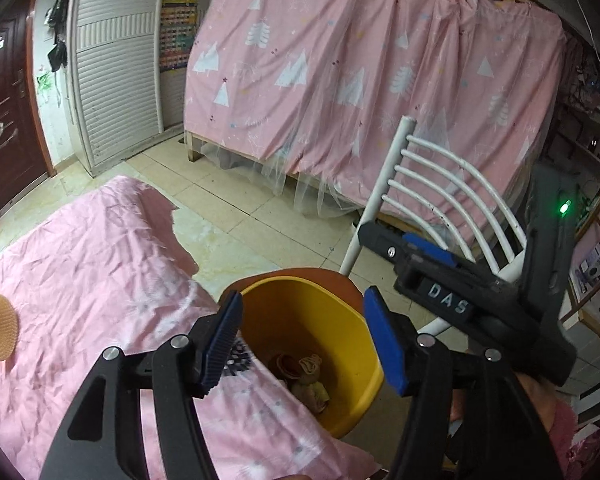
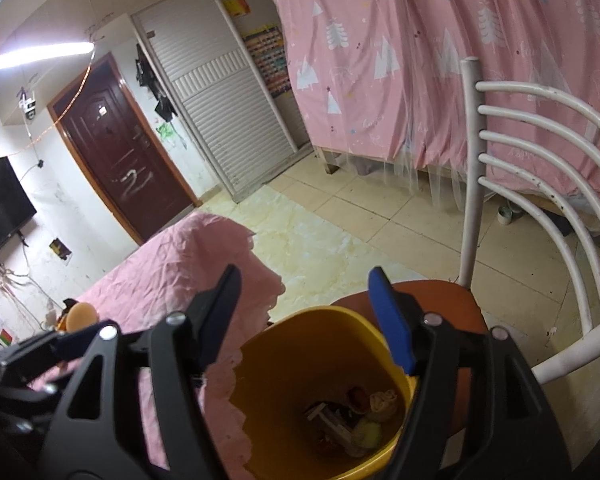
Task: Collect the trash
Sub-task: 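Withdraw both open tools from the bucket toward the bed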
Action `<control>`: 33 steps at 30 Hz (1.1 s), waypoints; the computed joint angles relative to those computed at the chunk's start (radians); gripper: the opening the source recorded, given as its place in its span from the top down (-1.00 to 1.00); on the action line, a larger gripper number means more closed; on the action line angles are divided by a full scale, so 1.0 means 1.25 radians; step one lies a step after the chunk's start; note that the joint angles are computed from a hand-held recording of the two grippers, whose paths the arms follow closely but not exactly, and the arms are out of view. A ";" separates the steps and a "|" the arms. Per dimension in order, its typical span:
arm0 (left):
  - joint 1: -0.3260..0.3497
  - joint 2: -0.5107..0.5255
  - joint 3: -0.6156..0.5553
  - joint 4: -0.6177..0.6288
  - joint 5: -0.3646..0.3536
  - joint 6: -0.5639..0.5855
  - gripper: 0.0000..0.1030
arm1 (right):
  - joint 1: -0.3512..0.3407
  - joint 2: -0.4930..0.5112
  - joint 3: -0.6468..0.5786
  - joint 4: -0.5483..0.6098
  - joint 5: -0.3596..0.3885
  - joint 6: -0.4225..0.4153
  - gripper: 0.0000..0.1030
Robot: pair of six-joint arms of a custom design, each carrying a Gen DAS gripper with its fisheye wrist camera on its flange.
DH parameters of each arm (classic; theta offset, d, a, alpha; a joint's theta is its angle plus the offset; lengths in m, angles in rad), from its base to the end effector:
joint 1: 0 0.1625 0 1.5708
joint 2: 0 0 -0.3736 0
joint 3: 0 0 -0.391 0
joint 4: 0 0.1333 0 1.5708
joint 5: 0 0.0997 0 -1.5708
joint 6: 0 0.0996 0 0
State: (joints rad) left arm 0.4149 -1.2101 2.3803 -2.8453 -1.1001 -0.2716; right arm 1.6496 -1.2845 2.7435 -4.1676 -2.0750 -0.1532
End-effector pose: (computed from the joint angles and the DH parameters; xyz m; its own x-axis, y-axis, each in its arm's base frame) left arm -0.2875 -0.3216 0.0741 -0.6319 0.6599 -0.4066 0.7688 0.5999 -0.2213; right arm 0.1062 -0.2626 0.1862 -0.8917 0.3001 0.3389 -0.1711 0.4696 -0.8661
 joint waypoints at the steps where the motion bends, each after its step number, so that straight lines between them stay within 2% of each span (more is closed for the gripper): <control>1: 0.000 -0.019 0.008 0.003 0.007 -0.001 -0.04 | 0.015 0.013 -0.010 0.003 -0.012 0.000 -0.24; 12: 0.009 -0.219 0.080 0.060 0.078 0.006 -0.10 | 0.152 0.129 -0.118 0.071 -0.105 0.018 -0.24; 15: 0.022 -0.268 0.091 0.077 0.100 0.011 -0.12 | 0.187 0.162 -0.153 0.099 -0.126 0.022 -0.36; 18: 0.035 -0.318 0.099 0.104 0.133 0.017 -0.13 | 0.223 0.195 -0.192 0.130 -0.146 0.020 -0.36; 23: 0.076 -0.407 0.107 0.153 0.182 0.024 -0.15 | 0.268 0.249 -0.262 0.193 -0.162 0.021 -0.36; 33: 0.166 -0.534 0.106 0.206 0.213 0.062 -0.16 | 0.327 0.354 -0.400 0.322 -0.157 0.018 -0.37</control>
State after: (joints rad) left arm 0.6227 -1.8771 2.5125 -2.5877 -0.8337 -0.1940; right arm 2.0586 -0.8419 2.2436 -3.7647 -2.2716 -0.1309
